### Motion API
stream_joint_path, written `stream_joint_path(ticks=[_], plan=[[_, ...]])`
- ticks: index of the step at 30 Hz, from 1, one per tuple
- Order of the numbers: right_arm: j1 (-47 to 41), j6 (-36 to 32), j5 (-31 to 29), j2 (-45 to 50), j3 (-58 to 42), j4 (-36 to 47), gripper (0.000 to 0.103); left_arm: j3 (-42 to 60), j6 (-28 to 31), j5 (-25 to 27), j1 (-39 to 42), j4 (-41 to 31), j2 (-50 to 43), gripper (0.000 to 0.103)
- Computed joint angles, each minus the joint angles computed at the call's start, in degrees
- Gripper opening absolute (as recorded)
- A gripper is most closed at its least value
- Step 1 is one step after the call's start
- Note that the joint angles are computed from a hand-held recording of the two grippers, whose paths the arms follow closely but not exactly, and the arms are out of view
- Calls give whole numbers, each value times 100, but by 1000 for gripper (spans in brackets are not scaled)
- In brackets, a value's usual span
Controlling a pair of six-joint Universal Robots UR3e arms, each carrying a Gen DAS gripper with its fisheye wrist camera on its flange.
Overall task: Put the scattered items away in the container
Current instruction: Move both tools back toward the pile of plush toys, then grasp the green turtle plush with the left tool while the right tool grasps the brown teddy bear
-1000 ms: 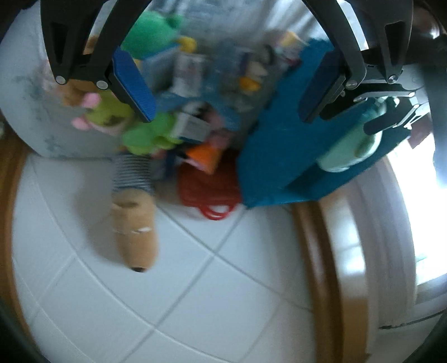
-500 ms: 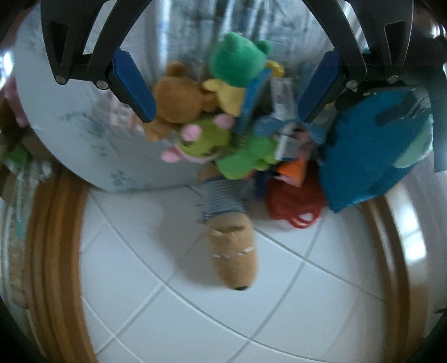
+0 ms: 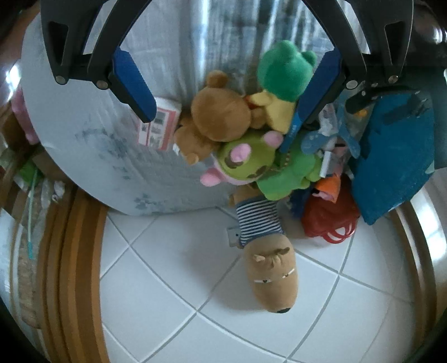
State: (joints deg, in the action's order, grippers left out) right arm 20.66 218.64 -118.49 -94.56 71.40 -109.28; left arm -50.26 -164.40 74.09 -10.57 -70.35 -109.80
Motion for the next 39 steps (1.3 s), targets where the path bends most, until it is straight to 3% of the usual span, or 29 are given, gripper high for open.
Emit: stream_joint_path(ticks=[6, 10, 14, 27, 39], plan=[[-2261, -2069, 2210, -1295, 1568, -614, 103, 219, -1311, 1100, -963, 239, -490, 102], [-3367, -3276, 3504, -1506, 2112, -608, 103, 34, -2035, 1728, -1358, 222, -679, 102], [-3491, -3723, 3963, -1221, 2448, -922, 103, -193, -2418, 2069, -1491, 169, -768, 102], [-2896, -3821, 3789, 441, 2662, -2209, 103, -40, -2744, 2266, -1584, 337, -1778, 102], [-2348, -3586, 3172, 1627, 2598, -3212, 103, 67, -2458, 2517, -1504, 894, -2252, 103]])
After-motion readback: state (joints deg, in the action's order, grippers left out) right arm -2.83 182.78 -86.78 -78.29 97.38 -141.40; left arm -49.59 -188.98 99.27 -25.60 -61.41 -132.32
